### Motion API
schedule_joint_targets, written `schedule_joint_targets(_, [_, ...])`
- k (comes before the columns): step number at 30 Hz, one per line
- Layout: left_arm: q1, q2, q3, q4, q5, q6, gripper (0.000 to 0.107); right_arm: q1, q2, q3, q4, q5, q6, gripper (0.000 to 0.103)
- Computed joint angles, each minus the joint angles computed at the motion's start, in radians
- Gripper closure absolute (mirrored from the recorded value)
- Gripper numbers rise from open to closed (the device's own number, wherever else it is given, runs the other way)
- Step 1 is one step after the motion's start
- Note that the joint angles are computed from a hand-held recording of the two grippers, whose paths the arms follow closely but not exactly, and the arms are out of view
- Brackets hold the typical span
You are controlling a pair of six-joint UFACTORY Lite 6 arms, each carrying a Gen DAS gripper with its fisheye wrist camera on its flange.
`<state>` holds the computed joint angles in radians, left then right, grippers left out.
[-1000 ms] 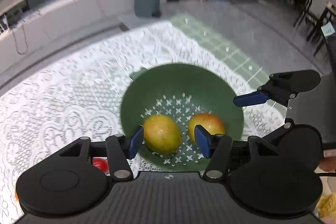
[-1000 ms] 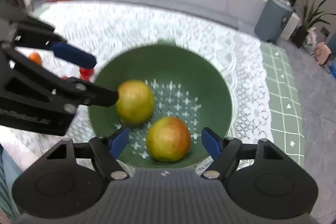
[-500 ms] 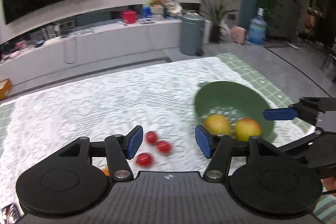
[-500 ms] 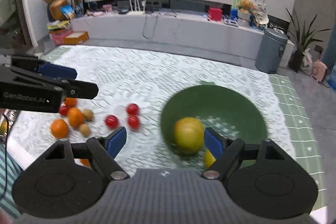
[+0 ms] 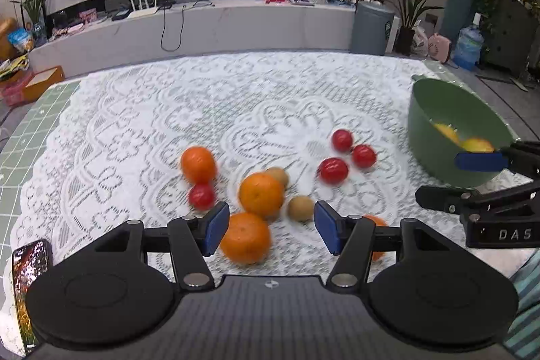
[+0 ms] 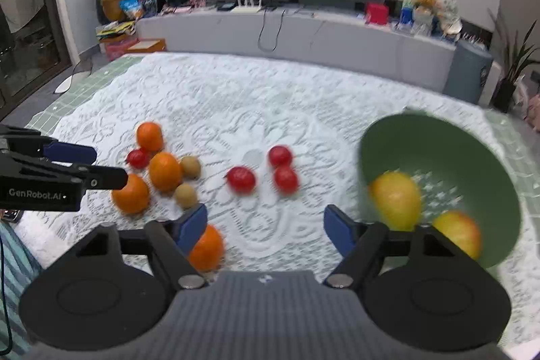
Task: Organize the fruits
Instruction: 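Move both grippers back over the remaining oranges and tomatoes, then close the left gripper on an orange while the right gripper grasps another orange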
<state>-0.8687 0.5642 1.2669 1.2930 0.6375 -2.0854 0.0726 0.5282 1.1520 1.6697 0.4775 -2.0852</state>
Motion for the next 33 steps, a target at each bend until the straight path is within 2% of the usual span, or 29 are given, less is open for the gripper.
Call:
schedule_joint_targets(3, [0.031,0.004,-0.018,-0.023,-0.039,0.001,0.039,0.019,0.03,0.018,-0.075,0.013,0.095,0.032])
schedule_joint_targets(9, [0.046,0.06,-0.023,-0.067,-0.055,0.046,0.039,0.07,0.099,0.07,-0.166,-0.025,0.232,0.034])
schedule_joint_targets(15, [0.081,0.093,-0.024,-0.041,-0.106,0.007,0.039,0.095,0.172,0.143,-0.259,-0.032,0.313,0.036])
schedule_joint_targets(17, [0.099,0.095,-0.02,-0.046,-0.135,0.014,0.038,0.103,0.208,0.209,-0.401,-0.024,0.45,0.037])
schedule_joint_targets(22, [0.134,0.087,0.031,-0.291,-0.153,0.297,0.038,0.103,0.283,0.397,-0.776,0.093,0.82,0.037])
schedule_joint_targets(24, [0.141,0.08,0.043,-0.361,-0.145,0.372,0.037,0.108,0.292,0.448,-0.859,0.134,0.881,0.037])
schedule_joint_targets(28, [0.14,0.107,0.097,-0.434,-0.094,0.433,0.032,0.129,0.288,0.465,-0.932,0.119,0.891,0.038])
schedule_joint_targets(31, [0.125,0.125,0.127,-0.418,-0.064,0.399,0.032,0.123,0.268,0.427,-0.877,0.119,0.809,0.041])
schedule_joint_targets(33, [0.111,0.16,0.159,-0.4,-0.025,0.377,0.029,0.125,0.236,0.36,-0.785,0.071,0.693,0.041])
